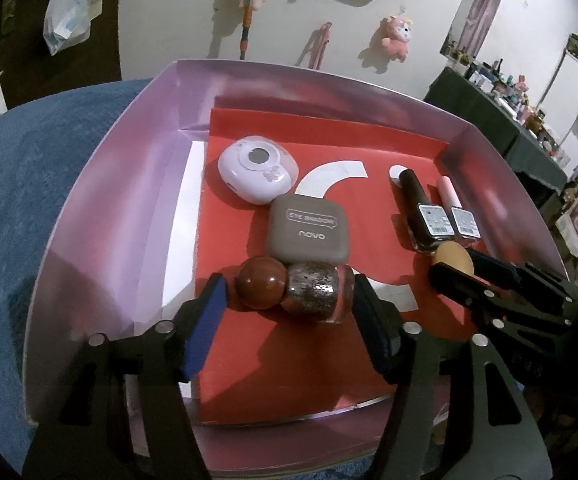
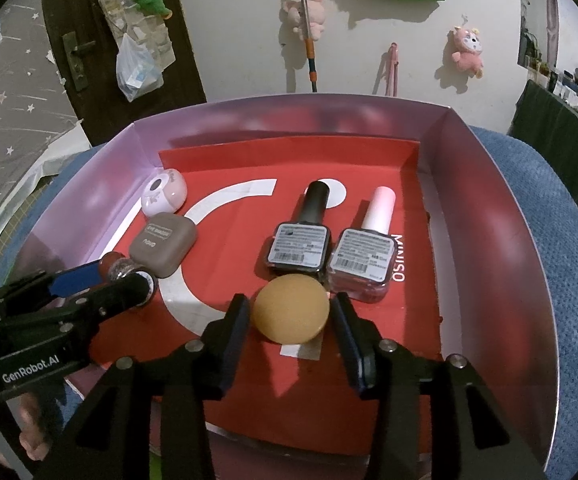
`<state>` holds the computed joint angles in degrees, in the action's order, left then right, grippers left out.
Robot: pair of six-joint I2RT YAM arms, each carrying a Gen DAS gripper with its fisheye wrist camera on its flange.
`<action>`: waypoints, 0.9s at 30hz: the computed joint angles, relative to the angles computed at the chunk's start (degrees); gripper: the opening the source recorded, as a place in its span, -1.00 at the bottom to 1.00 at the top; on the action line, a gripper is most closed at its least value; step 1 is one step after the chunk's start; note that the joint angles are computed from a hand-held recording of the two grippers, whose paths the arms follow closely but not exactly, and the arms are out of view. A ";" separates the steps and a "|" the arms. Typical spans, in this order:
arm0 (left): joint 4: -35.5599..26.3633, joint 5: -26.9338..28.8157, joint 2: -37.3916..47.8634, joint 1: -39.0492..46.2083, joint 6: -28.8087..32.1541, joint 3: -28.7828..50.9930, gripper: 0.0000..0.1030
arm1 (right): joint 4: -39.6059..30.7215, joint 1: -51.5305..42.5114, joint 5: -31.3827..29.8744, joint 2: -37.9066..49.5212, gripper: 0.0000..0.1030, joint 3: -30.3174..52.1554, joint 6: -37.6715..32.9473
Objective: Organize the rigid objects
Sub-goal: 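Lower the items below the eye shadow while the right tool sets the puff below the polishes, then open both tools and withdraw them from the box toward the remaining items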
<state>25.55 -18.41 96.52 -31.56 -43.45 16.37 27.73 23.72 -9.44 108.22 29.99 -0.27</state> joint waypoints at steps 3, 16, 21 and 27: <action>-1.11 -0.60 -0.32 -0.34 -0.06 0.21 0.21 | 0.02 -0.09 0.26 -0.14 0.01 -0.14 -0.08; -5.41 -6.15 -4.72 -5.32 -1.18 -0.08 0.41 | 0.12 -0.73 -0.99 -2.79 0.17 -1.88 0.37; -8.54 -9.16 -7.04 -8.15 -2.18 0.19 0.51 | 0.35 -1.42 -2.35 -6.20 0.26 -4.11 0.49; -12.86 -12.07 -12.08 -11.15 -3.58 -0.33 0.62 | 0.59 -2.05 -4.14 -12.45 0.50 -7.80 0.29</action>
<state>12.68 -30.48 84.44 -42.71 -47.03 16.03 28.32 21.67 -13.58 95.77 22.19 0.02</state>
